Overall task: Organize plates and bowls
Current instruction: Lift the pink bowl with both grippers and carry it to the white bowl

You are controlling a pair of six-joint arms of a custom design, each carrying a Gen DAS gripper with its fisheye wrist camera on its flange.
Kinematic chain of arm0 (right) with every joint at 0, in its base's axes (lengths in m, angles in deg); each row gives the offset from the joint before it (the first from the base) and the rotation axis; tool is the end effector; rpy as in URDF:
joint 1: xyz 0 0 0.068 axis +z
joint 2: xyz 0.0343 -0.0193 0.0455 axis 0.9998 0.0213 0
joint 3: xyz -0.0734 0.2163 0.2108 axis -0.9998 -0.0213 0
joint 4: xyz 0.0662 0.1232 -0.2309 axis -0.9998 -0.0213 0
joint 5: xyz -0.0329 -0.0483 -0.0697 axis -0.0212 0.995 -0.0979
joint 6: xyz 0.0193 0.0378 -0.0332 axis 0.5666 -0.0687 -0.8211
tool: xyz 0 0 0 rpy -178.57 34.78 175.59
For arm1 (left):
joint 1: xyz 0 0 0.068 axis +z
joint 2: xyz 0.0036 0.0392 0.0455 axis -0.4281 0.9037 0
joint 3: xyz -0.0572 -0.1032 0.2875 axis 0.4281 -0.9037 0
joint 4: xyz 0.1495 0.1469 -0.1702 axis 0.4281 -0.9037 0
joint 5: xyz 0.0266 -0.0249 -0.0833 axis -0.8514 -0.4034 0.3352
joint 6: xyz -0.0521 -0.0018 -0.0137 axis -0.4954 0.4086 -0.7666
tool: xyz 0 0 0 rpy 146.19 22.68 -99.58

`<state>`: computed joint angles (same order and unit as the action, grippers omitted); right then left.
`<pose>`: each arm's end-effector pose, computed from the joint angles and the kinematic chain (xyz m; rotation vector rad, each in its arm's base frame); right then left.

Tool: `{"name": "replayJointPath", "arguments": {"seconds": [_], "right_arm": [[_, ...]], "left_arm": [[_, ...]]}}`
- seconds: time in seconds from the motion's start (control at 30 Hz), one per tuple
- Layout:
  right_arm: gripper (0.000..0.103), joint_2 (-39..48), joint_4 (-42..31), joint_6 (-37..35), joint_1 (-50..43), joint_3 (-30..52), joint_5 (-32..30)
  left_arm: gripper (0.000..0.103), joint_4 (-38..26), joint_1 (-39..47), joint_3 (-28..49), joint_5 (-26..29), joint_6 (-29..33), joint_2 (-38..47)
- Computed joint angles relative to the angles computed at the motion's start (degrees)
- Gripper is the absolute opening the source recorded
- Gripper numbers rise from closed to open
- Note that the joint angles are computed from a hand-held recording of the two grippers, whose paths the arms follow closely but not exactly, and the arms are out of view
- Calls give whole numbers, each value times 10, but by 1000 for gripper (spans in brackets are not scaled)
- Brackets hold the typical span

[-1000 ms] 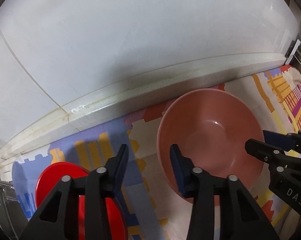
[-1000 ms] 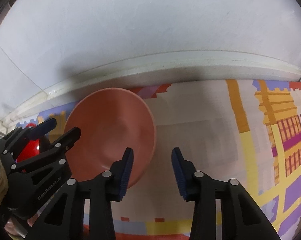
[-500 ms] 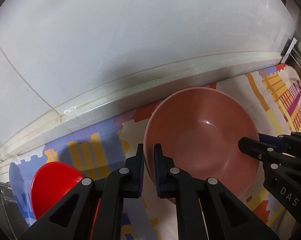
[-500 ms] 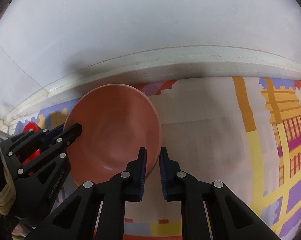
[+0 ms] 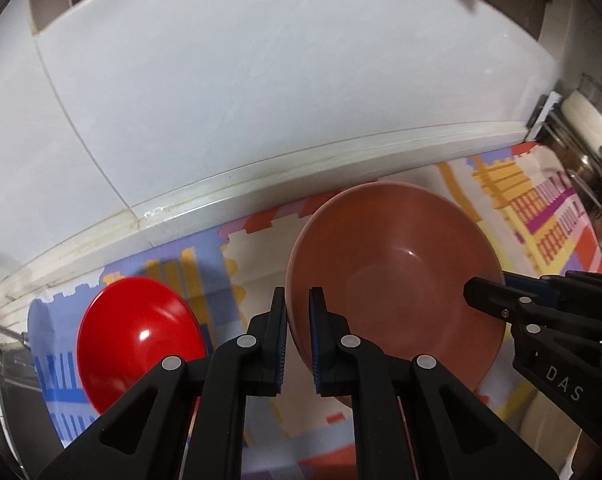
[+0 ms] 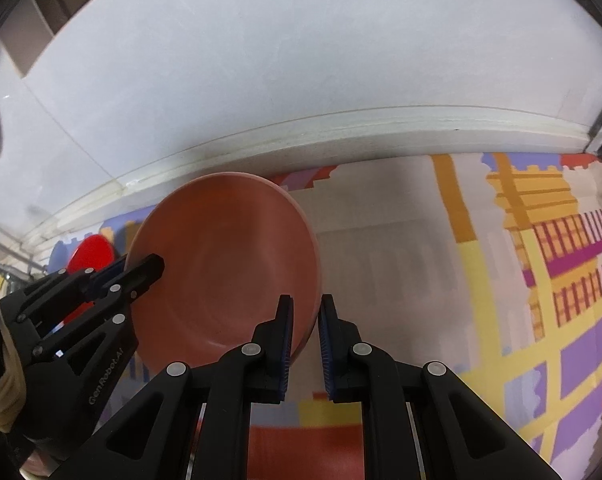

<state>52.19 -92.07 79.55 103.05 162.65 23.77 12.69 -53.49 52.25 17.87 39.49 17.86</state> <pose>0.3438 0.0942 0.2819 -0.4541 2.6895 0.3113 0.2928 -0.1444 0.2922 -0.1148 2.5761 0.0510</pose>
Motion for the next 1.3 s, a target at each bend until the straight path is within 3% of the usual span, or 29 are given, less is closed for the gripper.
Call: {"name": "replayJointPath", "arguments": {"seconds": [0.33, 0.63, 0.87, 1.3], "right_arm": [[14, -116, -24, -12, -39, -71, -22], [14, -221, -55, -45, -106, -134, -43], [14, -286, -103, -108, -193, -155, -74], [14, -313, -169, -255, -372, -161, -129]], "left_arm": [[12, -31, -104, -11, -28, -74, -66], [12, -57, -213, -2, -67, -150, -74], [12, -87, -291, 32, -83, -198, -49], [14, -123, -375, 108, -79, -239, 31]]}}
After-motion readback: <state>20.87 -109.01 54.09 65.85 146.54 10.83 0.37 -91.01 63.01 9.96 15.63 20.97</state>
